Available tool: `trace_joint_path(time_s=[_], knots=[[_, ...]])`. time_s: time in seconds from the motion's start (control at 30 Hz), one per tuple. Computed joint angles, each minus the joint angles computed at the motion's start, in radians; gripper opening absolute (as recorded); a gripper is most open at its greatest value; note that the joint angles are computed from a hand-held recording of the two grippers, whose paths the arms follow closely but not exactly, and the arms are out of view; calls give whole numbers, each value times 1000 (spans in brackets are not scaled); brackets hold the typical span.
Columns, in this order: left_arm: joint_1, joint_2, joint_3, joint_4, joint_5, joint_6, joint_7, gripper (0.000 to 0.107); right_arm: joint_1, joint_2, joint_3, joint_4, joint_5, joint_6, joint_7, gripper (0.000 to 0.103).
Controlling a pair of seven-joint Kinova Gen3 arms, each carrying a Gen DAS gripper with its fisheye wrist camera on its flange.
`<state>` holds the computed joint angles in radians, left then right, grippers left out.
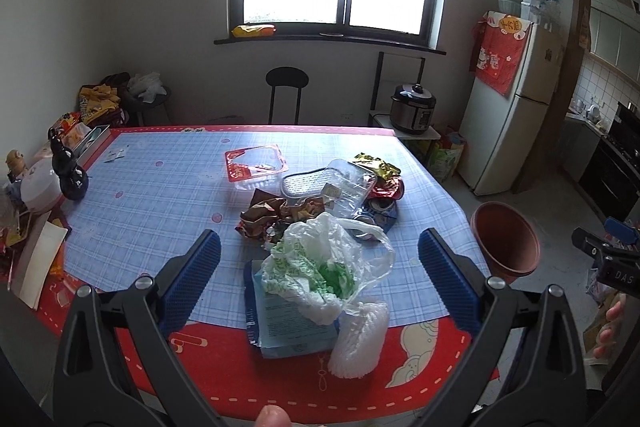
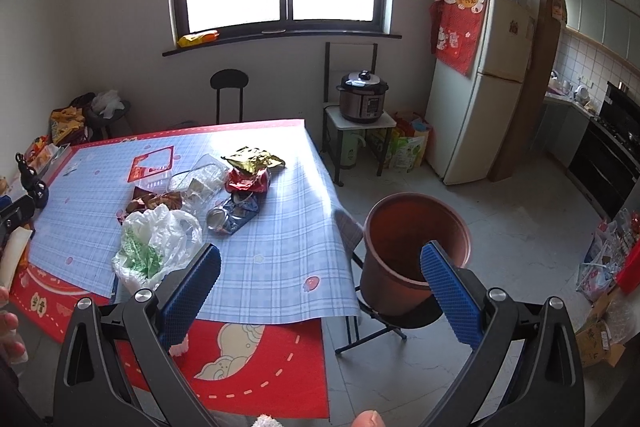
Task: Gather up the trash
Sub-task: 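Reach the right gripper to the white foam net and close on it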
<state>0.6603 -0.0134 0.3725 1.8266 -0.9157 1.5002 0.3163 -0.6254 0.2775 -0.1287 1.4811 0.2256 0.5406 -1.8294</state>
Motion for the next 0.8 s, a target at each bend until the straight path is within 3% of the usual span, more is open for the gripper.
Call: trace_joint_path(time_s=[0.2,0.5,0.63,0.8], knots=[[-64,-79,-20,138,72,-56,34,98,-33,89,-30,-53,-27,-9,68,98],[-217,-200,-79,299,152,-313,-83,98,-113,245,-56,-234,-108,142,190,98],[-288,-210,-95,326,180,-365,-108,98,-154,292,-48,-275,-118,170,203,98],[-363,-235,-113,362,207,-448,-166,98,-163,380,-68,-383,-184,304,243,98]])
